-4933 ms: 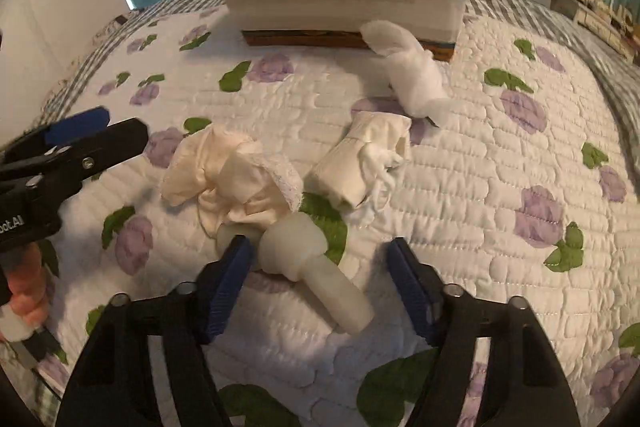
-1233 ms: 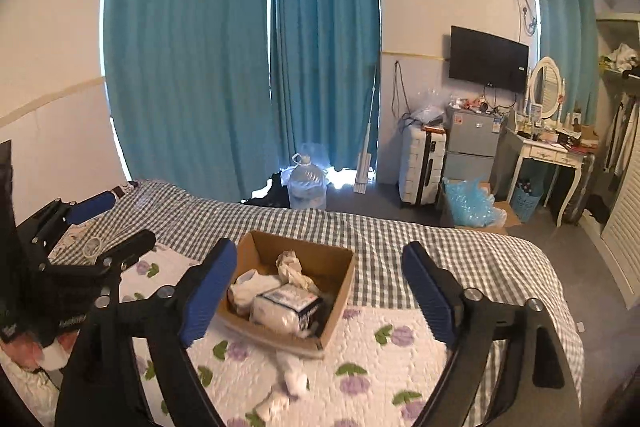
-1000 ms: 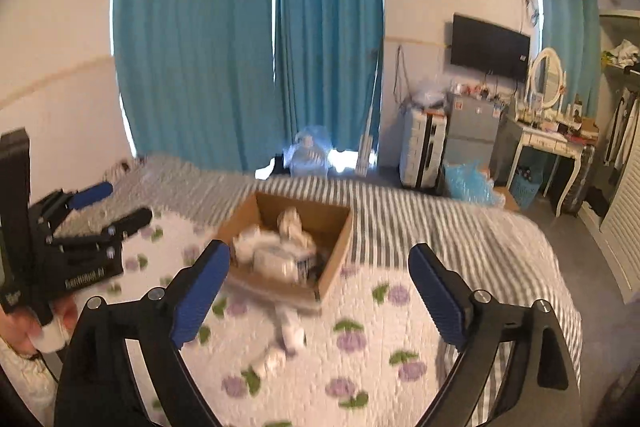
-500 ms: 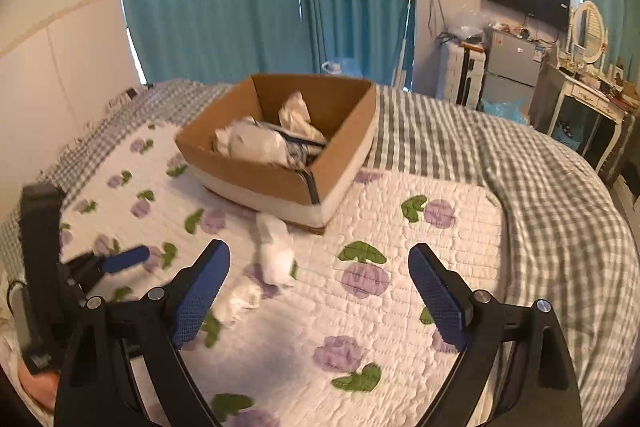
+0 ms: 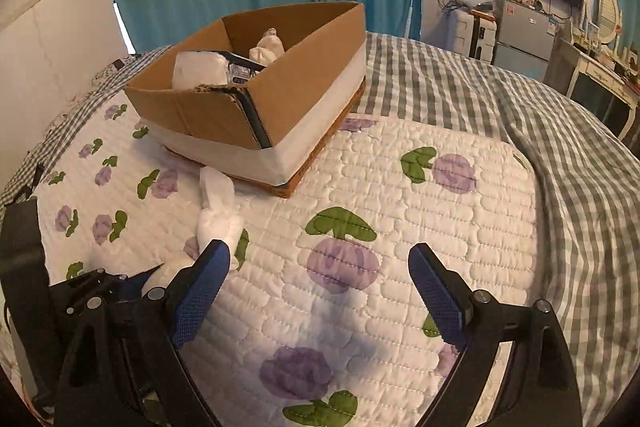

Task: Organize soft objects
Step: 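Grasp the rolled white cloth with the left gripper, then grasp the white sock with the right gripper while the left holds the rolled cloth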

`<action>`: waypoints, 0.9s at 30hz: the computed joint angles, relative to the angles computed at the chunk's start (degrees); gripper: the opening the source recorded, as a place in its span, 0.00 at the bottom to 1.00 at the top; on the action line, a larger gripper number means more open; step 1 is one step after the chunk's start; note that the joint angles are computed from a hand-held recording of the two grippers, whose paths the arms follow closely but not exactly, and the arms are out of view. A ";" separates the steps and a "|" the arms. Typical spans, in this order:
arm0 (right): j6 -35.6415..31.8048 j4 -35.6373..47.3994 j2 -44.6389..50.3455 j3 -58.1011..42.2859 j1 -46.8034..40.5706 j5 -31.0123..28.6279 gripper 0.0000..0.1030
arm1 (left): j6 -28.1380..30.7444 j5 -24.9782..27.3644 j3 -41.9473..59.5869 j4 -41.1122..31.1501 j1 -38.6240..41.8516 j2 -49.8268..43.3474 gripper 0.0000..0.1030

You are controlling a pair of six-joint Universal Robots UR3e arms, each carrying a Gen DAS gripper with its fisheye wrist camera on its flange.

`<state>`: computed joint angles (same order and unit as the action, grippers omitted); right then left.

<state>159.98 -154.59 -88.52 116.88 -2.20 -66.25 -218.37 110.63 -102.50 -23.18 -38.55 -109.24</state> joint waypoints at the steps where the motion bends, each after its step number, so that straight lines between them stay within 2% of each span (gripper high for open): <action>1: 0.31 0.08 -0.36 0.08 0.07 -0.02 0.89 | 0.41 -1.21 -1.62 0.56 0.72 1.58 0.28; 7: 2.36 1.77 -0.27 -2.49 4.36 -1.89 0.89 | 3.93 -3.69 -7.03 0.06 4.26 9.85 0.28; 13: 6.76 3.42 7.53 -10.77 13.16 -6.34 0.88 | 10.96 -5.51 -9.80 -3.19 10.62 15.66 0.28; 15: 8.19 4.22 11.55 -13.95 15.31 -7.67 0.80 | 12.91 -6.48 -11.20 -2.43 12.78 16.48 0.28; 16: 8.95 5.02 14.10 -16.12 16.58 -8.89 0.73 | 13.66 -7.05 -11.94 -2.08 13.77 16.80 0.28; 17: 9.28 5.32 15.54 -17.13 17.14 -9.47 0.62 | 14.61 -7.78 -12.70 -1.71 14.82 17.10 0.28; 18: 9.68 5.76 17.15 -18.38 17.74 -10.04 0.56 | 15.44 -8.21 -13.19 -1.54 15.49 17.17 0.28; 19: 9.90 6.03 18.04 -19.04 18.01 -10.43 0.36 | 16.07 -8.26 -13.57 -1.38 15.77 17.20 0.28; 20: 10.52 5.75 18.67 -19.29 18.37 -11.24 0.29 | 16.96 -8.41 -14.26 -0.94 16.08 17.33 0.28; 23: 11.78 3.81 16.88 -16.86 18.32 -11.18 0.28 | 17.58 -8.57 -15.78 -1.31 16.59 19.38 0.28; 27: 12.00 5.92 10.92 -15.00 19.42 -12.99 0.28 | 17.58 -9.46 -15.88 -4.61 16.90 23.47 0.28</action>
